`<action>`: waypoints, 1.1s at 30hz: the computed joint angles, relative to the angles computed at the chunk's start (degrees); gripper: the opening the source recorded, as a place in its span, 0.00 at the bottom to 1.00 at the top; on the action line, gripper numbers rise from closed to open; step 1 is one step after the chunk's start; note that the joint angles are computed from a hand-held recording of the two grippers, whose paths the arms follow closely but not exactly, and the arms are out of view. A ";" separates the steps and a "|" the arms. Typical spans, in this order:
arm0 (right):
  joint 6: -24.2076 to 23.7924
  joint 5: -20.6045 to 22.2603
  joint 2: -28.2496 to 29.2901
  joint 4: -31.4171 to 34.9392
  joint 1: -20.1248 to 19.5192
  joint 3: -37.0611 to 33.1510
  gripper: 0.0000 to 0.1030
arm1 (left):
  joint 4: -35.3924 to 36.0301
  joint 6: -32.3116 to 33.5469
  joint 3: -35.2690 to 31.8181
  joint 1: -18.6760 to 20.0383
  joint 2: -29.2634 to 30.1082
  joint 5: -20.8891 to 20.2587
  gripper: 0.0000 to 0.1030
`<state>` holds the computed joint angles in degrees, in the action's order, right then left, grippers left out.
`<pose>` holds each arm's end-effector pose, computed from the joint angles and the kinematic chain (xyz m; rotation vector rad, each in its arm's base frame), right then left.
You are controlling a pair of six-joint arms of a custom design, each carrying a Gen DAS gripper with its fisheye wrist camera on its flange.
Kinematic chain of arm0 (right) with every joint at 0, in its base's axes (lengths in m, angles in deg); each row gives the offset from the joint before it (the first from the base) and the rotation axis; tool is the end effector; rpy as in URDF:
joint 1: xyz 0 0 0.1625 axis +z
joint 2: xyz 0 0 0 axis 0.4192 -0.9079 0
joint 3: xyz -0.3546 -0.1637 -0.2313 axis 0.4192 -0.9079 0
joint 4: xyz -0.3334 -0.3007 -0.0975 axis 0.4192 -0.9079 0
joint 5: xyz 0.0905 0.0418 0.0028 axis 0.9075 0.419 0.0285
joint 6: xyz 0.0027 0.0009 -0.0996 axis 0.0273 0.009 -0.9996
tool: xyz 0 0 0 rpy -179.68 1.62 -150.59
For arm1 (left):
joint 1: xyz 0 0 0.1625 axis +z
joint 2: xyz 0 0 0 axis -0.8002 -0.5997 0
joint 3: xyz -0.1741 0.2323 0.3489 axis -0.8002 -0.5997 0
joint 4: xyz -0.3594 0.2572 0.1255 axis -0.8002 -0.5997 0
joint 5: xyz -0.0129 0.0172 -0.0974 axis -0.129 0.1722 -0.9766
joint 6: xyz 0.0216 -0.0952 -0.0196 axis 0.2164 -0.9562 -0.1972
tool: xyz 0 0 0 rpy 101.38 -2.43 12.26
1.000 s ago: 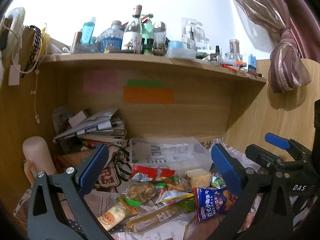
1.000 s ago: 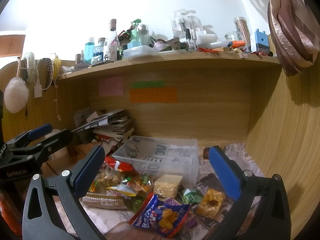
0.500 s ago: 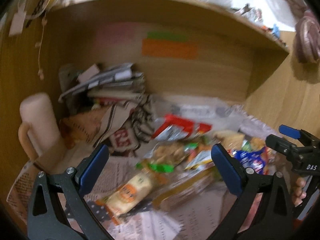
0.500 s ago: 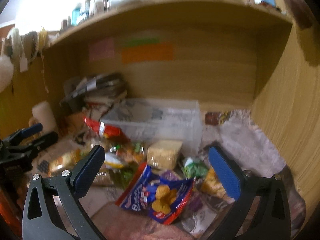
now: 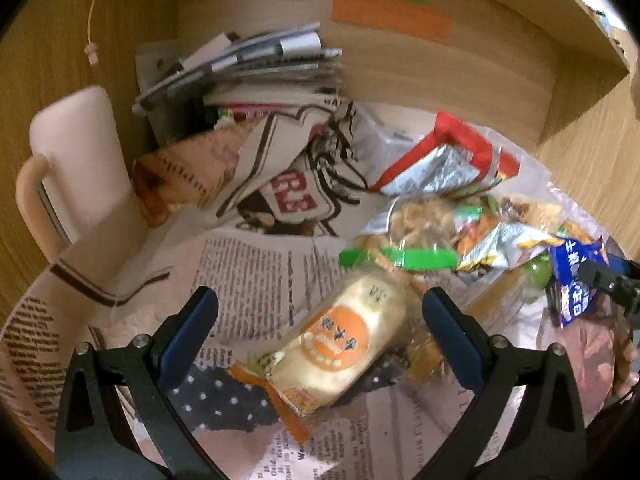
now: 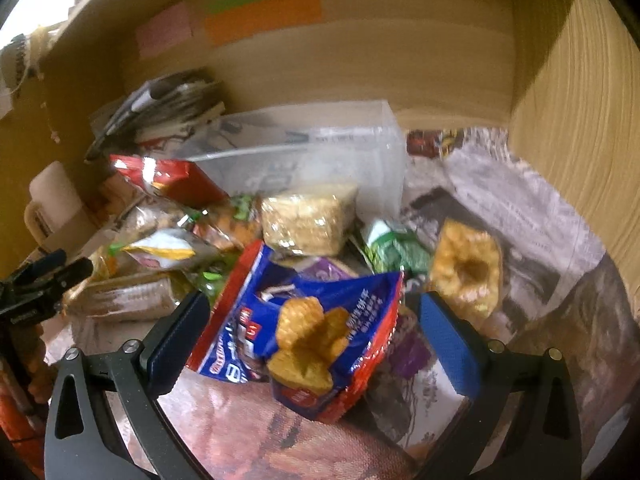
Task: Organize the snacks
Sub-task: 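Grasp the orange-labelled cake packet with the left gripper while the right grasps the blue biscuit bag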
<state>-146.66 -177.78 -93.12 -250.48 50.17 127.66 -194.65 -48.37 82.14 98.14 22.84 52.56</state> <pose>-0.0357 -0.6594 0.2157 1.0802 -2.4922 0.6890 -0.2036 -0.5287 -0.0705 -0.0928 1.9918 -1.2145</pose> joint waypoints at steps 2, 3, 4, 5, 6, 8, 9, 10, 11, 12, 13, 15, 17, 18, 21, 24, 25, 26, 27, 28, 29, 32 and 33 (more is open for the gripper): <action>0.28 -0.65 0.28 0.45 0.07 -0.21 1.00 | -3.93 2.91 0.19 0.10 0.44 -1.34 1.00; 0.39 -0.92 0.42 0.70 0.02 -0.32 1.00 | -4.23 3.36 0.21 0.18 0.38 -1.68 1.00; 0.49 -1.15 0.52 0.70 0.05 -0.31 1.00 | -4.29 3.49 0.36 0.15 0.28 -1.92 1.00; 0.51 -1.38 0.72 0.37 0.08 -0.33 0.99 | -4.87 3.91 0.53 0.19 0.25 -2.41 1.00; 0.36 -1.53 0.84 -0.52 0.09 -0.10 0.99 | -5.23 4.02 0.73 0.24 0.14 -2.88 1.00; 0.15 -1.53 0.88 -0.97 0.09 -0.02 0.96 | -4.00 2.46 1.28 0.21 -0.38 -2.98 1.00; 0.17 -1.30 0.87 -1.00 0.02 -0.03 0.95 | -2.67 1.23 1.44 0.25 -0.65 -2.53 0.97; 0.07 -1.17 0.78 -1.31 -0.10 0.08 0.92 | -0.83 -0.23 1.59 0.39 -1.03 -2.11 0.95; 0.06 -1.14 0.78 -1.37 -0.07 0.07 0.90 | 1.36 -1.97 1.79 0.58 -1.57 -2.00 0.88; 0.06 -0.88 0.63 -1.10 -0.23 0.04 0.89 | 5.95 -5.57 1.92 0.92 -2.52 -2.08 0.77; 0.24 -0.62 0.55 -0.87 -0.32 -0.02 0.86 | 10.18 -8.33 1.83 1.61 -3.48 -3.17 0.72; 0.52 -0.33 0.35 -0.34 -0.50 -0.23 0.81 | 11.45 -9.02 1.52 2.17 -3.41 -3.37 0.69; 0.59 0.97 -0.14 1.31 -0.91 -0.47 0.69 | 10.23 -6.90 1.16 2.02 -2.94 -3.55 0.55; 0.83 1.41 -0.42 2.80 -1.08 -0.74 0.68 | 9.92 -6.32 1.02 1.94 -2.76 -3.65 0.43; 0.99 2.12 -0.57 3.49 -1.36 -0.79 0.63 | 11.47 -6.97 0.49 1.65 -2.49 -2.98 0.34; 0.38 2.93 -1.01 3.90 -1.69 -0.34 0.55 | 9.94 -5.81 0.53 0.70 -2.27 -1.72 0.34; 0.24 3.08 -1.26 4.44 -1.80 -0.24 0.52 | 11.21 -6.48 0.67 -0.02 -2.61 -0.88 0.33; 0.57 3.49 -1.53 5.41 -1.96 -0.34 0.50 | 11.22 -6.24 0.67 -0.43 -2.65 -0.24 0.33; 1.02 3.88 -1.72 6.60 -2.09 -0.64 0.48 | 10.42 -5.40 0.61 -1.10 -2.59 0.69 0.33; 1.20 4.12 -1.87 7.73 -2.16 -1.02 0.47 | 9.79 -4.74 0.52 -1.37 -2.59 1.13 0.33; 1.40 4.55 -2.04 8.35 -2.29 -1.24 0.46 | 9.47 -4.28 0.30 -1.85 -2.55 1.93 0.33; 2.30 6.70 -2.90 10.42 -2.75 -1.94 0.46 | 4.95 0.50 -0.79 -2.76 -2.00 3.54 0.33; 2.34 7.22 -3.14 10.60 -2.76 -1.99 0.46 | 2.90 2.44 -1.18 -2.88 -1.70 3.70 0.33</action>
<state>-144.32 -170.55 -96.26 -239.88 47.41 125.67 -191.75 -45.93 80.96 95.27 21.13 56.26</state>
